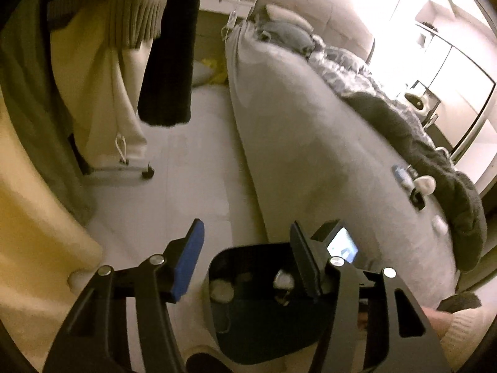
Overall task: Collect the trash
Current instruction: 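Open the left tool over the bin while the right tool releases the bubble wrap, then move both tools back toward the remaining items on the bed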
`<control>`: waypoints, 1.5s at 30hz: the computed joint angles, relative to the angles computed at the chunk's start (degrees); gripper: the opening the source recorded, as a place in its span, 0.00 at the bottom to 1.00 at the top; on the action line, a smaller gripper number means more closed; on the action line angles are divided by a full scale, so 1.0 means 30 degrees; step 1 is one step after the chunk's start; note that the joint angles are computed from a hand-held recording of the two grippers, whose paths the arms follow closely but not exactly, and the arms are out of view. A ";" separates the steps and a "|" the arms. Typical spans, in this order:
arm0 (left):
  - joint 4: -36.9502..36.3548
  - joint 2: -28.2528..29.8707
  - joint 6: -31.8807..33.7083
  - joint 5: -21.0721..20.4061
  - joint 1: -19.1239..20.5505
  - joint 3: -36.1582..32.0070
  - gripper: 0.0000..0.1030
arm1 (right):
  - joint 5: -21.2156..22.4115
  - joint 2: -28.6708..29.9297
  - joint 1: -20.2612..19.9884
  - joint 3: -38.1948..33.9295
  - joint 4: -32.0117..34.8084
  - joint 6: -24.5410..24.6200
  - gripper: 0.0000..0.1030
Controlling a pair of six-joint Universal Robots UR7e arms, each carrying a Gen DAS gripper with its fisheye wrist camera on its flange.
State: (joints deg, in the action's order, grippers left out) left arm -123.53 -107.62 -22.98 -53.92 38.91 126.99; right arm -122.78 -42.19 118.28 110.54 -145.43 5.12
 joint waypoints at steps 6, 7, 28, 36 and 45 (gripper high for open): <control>-0.0725 -0.0200 0.0325 0.0379 -0.0630 -0.0098 0.54 | 0.0156 0.0669 0.0113 -0.0015 0.0501 -0.0083 0.57; -0.0836 -0.0203 0.0441 0.0562 -0.0748 -0.0074 0.54 | 0.0230 0.0716 0.0147 0.0011 0.0443 -0.0099 0.59; -0.8770 0.2850 0.4950 0.0301 -0.1321 -0.0064 0.56 | 0.0947 -0.2240 0.1557 0.1251 -0.5182 -0.3261 0.84; -1.0794 0.4913 0.5648 -0.1053 -0.1398 -0.0025 0.63 | -0.0092 -0.4694 0.1381 0.2491 -0.7538 -0.4585 0.88; -1.2573 0.7200 0.5540 -0.1870 -0.1985 -0.0261 0.73 | -0.1446 -0.7330 0.1085 0.4096 -0.8761 -0.5137 0.90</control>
State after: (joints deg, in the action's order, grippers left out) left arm -161.25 -86.02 -6.35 -59.53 32.96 126.21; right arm -127.12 -64.18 121.54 122.83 -171.71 -10.29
